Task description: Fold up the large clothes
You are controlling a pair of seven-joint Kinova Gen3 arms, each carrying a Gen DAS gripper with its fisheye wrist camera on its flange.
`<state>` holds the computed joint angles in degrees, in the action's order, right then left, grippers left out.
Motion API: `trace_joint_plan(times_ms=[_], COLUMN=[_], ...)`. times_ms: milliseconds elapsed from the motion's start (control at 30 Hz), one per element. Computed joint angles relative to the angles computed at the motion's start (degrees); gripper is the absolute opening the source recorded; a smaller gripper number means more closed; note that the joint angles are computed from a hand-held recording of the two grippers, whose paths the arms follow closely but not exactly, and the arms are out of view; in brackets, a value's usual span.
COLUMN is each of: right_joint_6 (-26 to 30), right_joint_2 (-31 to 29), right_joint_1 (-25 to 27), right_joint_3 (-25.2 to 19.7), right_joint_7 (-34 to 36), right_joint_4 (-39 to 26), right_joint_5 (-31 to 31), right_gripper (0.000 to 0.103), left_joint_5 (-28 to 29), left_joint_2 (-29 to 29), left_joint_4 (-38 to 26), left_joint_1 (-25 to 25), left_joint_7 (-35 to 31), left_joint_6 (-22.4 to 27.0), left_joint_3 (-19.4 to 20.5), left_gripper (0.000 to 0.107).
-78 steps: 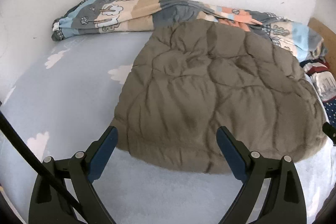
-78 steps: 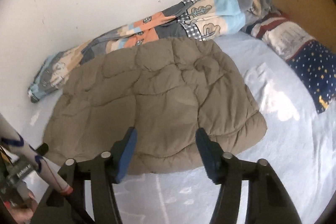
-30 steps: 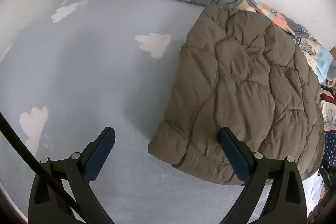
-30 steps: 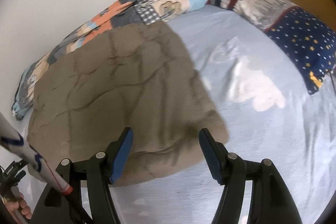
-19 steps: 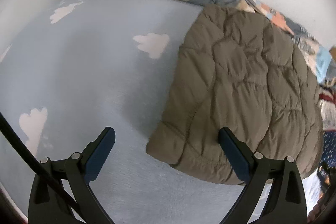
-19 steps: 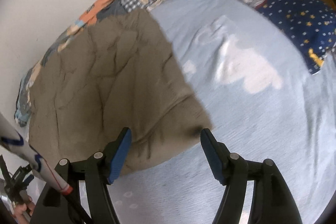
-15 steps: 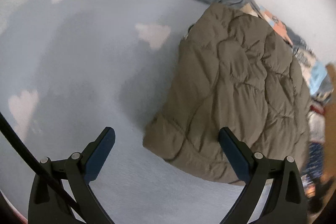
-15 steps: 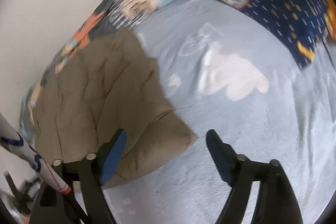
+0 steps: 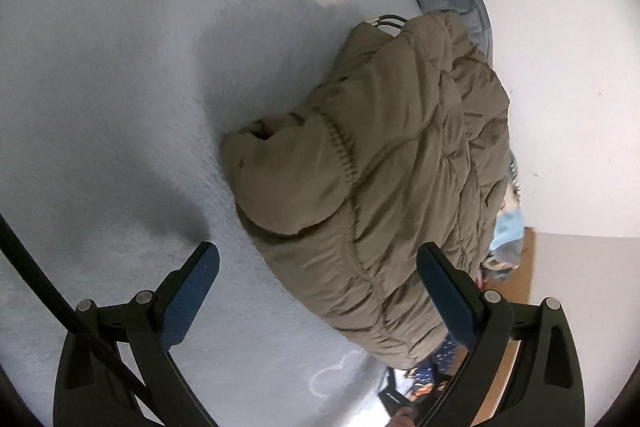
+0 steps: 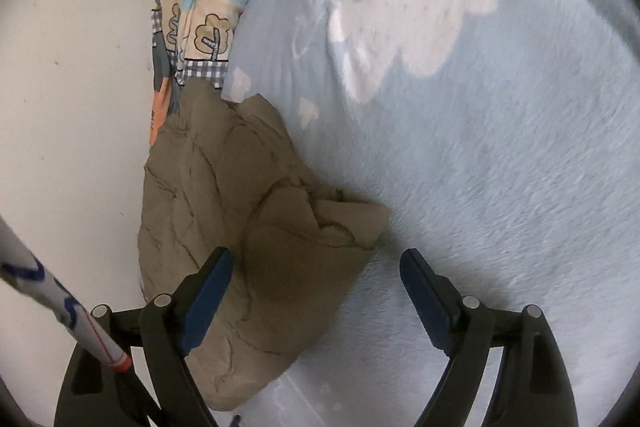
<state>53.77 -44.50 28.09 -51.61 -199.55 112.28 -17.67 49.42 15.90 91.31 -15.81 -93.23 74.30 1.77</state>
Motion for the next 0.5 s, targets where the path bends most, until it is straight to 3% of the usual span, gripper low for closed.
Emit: trace_joint_plan(times_ms=[133, 267, 300, 433, 500], right_joint_6=[-2.27, -3.26, -2.56, 6.06, 10.18], right_joint_2=[-0.64, -3.14, -3.37, 1.92, 4.81], right_joint_1=[2.3, 7.28, 8.62, 12.51, 14.57], right_joint_3=[-1.43, -1.37, -1.53, -5.07, -8.53], right_joint_7=[0.25, 8.47, 10.2, 16.53, 21.19], right_joint_4=[1.08, 2.56, 2.15, -5.8, -11.11], right_joint_5=[-0.87, -7.31, -8.19, -2.92, 1.73], right_gripper=[0.091, 0.091, 0.091, 0.053, 0.046], left_joint_5=[-0.24, -2.65, -4.94, -14.26, -18.92], left_joint_2=[0.65, -0.5, -1.0, -4.25, -5.76], left_joint_4=[0.81, 1.78, 0.47, -2.49, -3.09], left_joint_1=[1.24, -1.06, 0.44, 10.96, 16.27], left_joint_7=[-2.23, -4.16, -3.63, -5.44, -5.93], left_joint_6=[-3.9, -10.37, -11.52, -15.02, -17.01], left_joint_3=[0.49, 5.93, 5.78, 0.21, -2.49], left_gripper=[0.099, 0.098, 0.09, 0.068, 0.061])
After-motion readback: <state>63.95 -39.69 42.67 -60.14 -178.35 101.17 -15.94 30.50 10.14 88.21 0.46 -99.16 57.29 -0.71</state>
